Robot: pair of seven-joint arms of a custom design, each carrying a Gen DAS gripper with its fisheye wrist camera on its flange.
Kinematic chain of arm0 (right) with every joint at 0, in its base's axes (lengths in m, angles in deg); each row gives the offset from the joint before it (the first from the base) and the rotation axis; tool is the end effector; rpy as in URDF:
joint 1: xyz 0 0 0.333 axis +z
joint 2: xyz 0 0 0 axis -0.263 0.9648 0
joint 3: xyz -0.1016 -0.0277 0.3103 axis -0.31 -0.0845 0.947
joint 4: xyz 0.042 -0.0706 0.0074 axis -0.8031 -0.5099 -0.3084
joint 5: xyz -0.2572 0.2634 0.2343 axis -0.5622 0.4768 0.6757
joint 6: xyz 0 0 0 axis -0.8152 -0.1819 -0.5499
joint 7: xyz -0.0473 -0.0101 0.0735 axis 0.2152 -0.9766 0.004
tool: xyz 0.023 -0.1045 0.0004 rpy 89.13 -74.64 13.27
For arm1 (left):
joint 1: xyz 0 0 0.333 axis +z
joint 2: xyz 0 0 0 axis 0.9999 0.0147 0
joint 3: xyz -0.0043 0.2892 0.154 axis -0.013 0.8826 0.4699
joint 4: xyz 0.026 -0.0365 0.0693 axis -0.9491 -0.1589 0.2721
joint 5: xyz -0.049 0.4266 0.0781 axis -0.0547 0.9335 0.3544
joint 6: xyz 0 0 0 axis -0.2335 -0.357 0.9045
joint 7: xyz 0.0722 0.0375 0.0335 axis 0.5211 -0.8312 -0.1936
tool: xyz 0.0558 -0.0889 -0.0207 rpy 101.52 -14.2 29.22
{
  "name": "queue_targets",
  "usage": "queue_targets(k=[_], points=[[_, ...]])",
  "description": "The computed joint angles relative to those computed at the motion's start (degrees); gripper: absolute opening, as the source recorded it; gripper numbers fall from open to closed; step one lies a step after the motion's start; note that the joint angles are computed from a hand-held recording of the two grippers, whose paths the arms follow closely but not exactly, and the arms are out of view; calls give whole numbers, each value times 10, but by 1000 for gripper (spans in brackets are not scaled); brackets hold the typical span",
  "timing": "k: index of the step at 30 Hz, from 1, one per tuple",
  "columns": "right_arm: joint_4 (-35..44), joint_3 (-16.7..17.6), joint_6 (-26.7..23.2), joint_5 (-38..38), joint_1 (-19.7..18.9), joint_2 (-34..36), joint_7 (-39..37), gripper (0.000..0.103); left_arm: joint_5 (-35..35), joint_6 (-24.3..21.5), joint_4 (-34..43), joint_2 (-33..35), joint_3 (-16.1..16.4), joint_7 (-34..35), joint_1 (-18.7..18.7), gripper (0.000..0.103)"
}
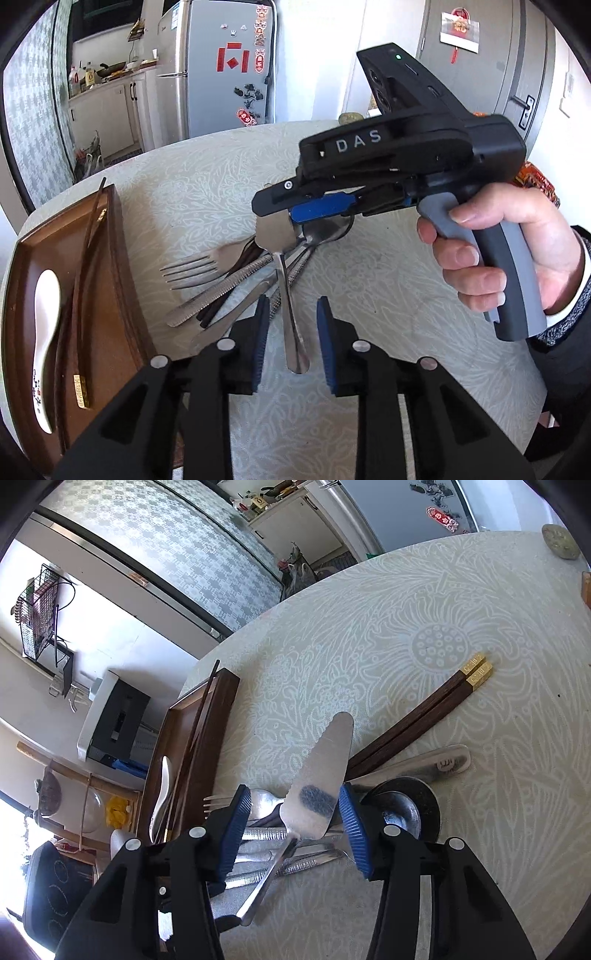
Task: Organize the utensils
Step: 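Lift the cake server from the utensil pile with the left gripper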
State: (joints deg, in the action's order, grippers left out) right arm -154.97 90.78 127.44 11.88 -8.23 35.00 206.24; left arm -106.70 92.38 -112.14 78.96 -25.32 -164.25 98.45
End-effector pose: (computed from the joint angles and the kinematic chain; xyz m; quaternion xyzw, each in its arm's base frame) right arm 0.6200 0.2827 0.4056 -0.4209 0.8000 0.0003 0.4276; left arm 0.6798 -0.0054 0.3774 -0.1725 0.9144 -0.3650 0.0284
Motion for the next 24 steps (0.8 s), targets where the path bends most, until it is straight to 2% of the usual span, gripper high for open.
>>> queue_targets(k=[3, 6, 10, 11, 12, 14, 16, 20, 24], points=[[-6, 8, 9, 1, -8, 0, -1, 50, -2, 44, -32, -15, -5, 37, -9, 42], [-8, 18, 16, -2, -18, 1, -1, 50, -3, 98, -61, -25, -7, 70, -20, 45], [-13, 36, 31, -12, -38, 4, 7, 50, 11, 101, -57, -20, -4, 55, -24, 44], [-15, 40, 36, -16, -43, 5, 11, 50, 13, 100, -56, -19, -3, 53, -24, 41], [-15, 43, 40, -21, -47, 5, 16, 50, 18, 92, -53, -18, -3, 48, -24, 30], [-19, 49, 49, -33, -56, 7, 28, 51, 26, 74, -46, -15, -2, 33, -24, 17], [-20, 50, 55, -46, -59, 8, 42, 51, 18, 83, -54, -19, -3, 39, -22, 16], [-17, 47, 54, -73, -59, 9, 66, 51, 5, 74, -50, -17, -3, 36, -17, 13], [-11, 31, 45, -89, -44, 7, 77, 53, -1, 72, -55, -23, -3, 44, -15, 9]])
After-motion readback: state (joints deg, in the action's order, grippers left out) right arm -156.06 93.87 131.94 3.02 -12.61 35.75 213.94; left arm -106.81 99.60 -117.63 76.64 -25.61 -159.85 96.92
